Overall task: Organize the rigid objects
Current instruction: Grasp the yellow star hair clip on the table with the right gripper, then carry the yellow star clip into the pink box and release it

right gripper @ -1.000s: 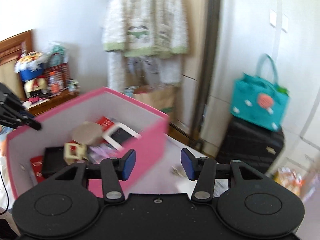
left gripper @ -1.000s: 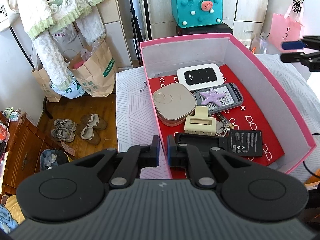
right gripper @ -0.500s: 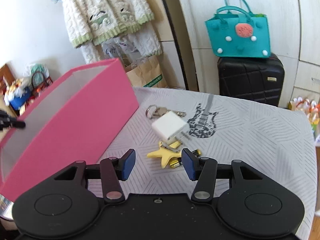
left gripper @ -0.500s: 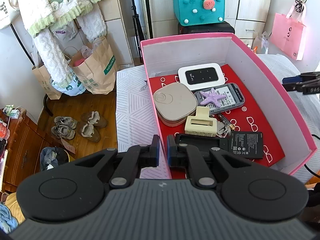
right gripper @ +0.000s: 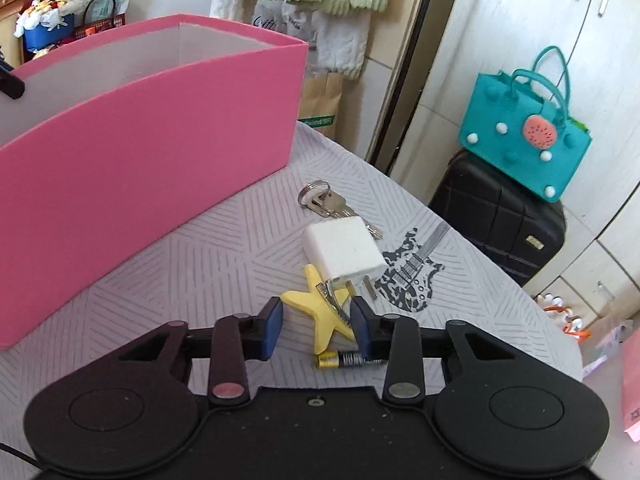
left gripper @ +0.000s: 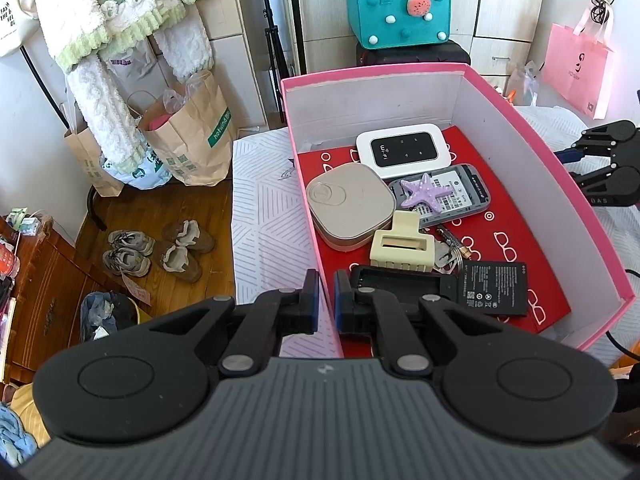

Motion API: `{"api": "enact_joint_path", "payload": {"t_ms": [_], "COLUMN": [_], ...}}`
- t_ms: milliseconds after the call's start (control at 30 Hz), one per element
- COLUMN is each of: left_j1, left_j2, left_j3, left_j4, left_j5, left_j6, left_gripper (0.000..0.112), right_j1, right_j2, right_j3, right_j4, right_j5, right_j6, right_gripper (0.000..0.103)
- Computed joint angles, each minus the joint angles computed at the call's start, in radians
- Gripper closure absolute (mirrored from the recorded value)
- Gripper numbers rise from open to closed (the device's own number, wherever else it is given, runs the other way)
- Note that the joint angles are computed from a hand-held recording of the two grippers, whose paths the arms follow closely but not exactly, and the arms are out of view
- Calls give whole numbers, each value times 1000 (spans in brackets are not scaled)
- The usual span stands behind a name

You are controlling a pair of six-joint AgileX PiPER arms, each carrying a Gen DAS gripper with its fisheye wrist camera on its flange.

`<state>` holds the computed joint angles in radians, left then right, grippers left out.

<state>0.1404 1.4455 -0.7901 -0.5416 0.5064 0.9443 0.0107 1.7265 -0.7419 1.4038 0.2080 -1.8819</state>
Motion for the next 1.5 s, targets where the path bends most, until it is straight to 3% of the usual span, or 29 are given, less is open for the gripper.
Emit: {"api": "enact_joint_path", "payload": {"t_ms": [133, 267, 333, 433, 567, 633, 767, 1067, 1267, 1367, 1500], "left_j1": [6, 3, 5, 0, -12, -6, -28, -24, -31, -19, 1], "left_j2": [0, 1, -1, -1, -13, -8, -9, -10, -15, -18, -22], "left_j3": [1, -1, 2, 2, 17, 1, -13, -28, -22, -16, -4], "left_j4": [-6, -5, -7, -3, 15, 34, 94, 101, 111, 85, 43], "left_j5": [7, 7, 7, 3, -17, 9, 15, 39, 24, 24, 29], "left_j6": [11, 6, 11, 4, 5, -3, -49, -47, -49, -25, 20], "left_gripper": [105, 105, 105, 106, 106, 106, 106, 106, 106, 106, 105], "right_j1": [-73, -213, -301, -365, -393, -397, -384, -162, 54, 121, 201], "right_j2": [2, 51, 115, 175, 191, 191, 127, -23, 99, 223, 252], "right_j3": [-40, -84, -122, -132, -115, -110, -93, -178, -356, -453, -471], "right_j4": [-140, -118, -124, -112, -104, -93, -81, -82, -189, -198, -208], "right_j5": [139, 395, 583, 705, 761, 789, 824, 861, 845, 920, 839], "right_j6": [237, 361, 456, 526, 555, 560, 564, 654, 832, 944, 959], "right_gripper": [82, 82, 82, 82, 82, 82, 82, 82, 81, 81, 81]}}
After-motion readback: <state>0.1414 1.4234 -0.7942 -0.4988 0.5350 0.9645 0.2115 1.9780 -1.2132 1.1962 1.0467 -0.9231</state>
